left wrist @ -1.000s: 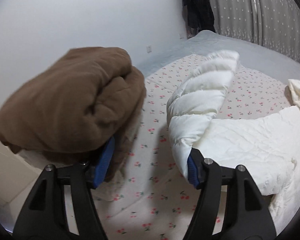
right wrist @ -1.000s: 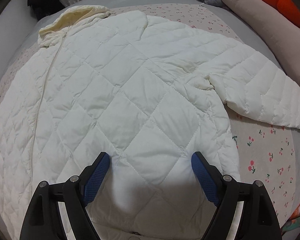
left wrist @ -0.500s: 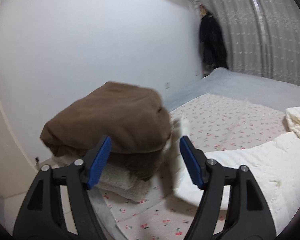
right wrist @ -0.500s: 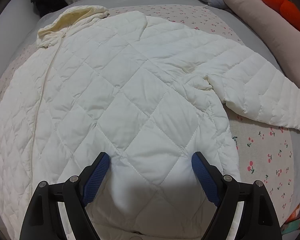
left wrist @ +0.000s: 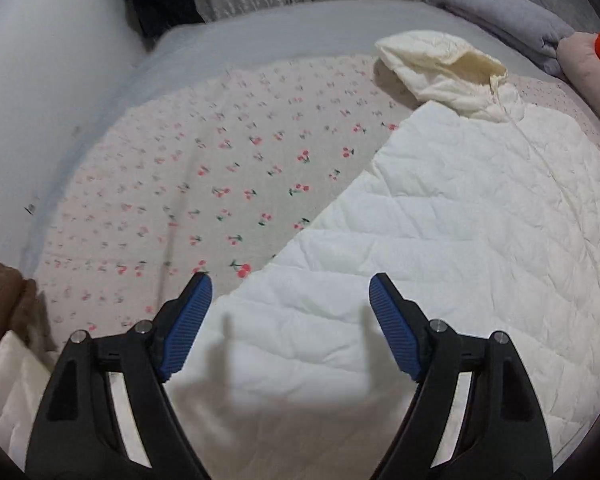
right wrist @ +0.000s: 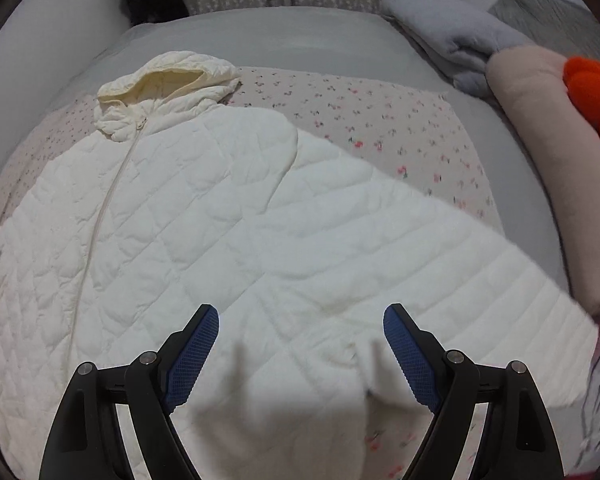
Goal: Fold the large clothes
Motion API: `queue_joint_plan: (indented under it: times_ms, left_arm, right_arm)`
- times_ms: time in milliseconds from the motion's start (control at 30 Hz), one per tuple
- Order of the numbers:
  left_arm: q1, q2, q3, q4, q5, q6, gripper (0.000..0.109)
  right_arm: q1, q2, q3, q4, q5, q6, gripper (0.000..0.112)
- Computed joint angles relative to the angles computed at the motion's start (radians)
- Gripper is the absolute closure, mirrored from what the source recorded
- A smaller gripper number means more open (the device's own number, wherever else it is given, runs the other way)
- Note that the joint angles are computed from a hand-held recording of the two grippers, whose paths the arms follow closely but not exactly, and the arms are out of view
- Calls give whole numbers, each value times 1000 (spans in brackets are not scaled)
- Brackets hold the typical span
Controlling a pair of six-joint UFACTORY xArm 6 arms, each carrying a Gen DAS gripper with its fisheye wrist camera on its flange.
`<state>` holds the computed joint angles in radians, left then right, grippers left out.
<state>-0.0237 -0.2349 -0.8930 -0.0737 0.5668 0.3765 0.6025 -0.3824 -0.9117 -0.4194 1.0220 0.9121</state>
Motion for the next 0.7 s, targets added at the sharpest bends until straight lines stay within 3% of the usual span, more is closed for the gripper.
queue_joint_plan:
  times_ms: [100, 233, 300, 400, 433, 467, 500, 533, 567, 633, 700]
  left_arm:
    - [-4, 106, -84, -85, 90, -12, 27]
    - [-13, 189, -122, -223, 76, 66, 29]
    - [-25, 199, -121, -284, 62, 121, 34]
    - [-36, 196, -128, -365, 85, 194, 56]
    - [-36, 199, -141, -388, 109, 204, 70]
    - [-36, 199, -150, -423, 133, 218, 95]
    - [-37, 212, -170, -454, 162, 227, 100]
    - [-50, 211, -169, -449, 152, 210, 102]
    - [-77, 206, -153, -416, 108, 183, 103]
    - [-130, 208, -141, -341, 28, 116, 104]
    - [-179, 249, -174, -257, -47, 41, 104]
  right_arm:
    - [-107, 51, -19, 27, -60, -153, 26]
    - [-219, 174, -68, 60, -161, -251, 26]
    - [-253, 258, -117, 79, -205, -289, 26]
    - [-295, 374, -186, 139, -278, -350, 30]
    - [-305, 412, -205, 177, -309, -372, 42]
    - [-309, 431, -208, 204, -338, -386, 53]
    - [-310, 437, -199, 205, -374, -376, 61]
    - [-309, 434, -180, 201, -422, -360, 84]
    - [-307, 428, -164, 210, -453, -357, 100]
    - [-297, 412, -149, 196, -452, -339, 106]
    - [-284, 386, -135, 86, -408, -253, 107]
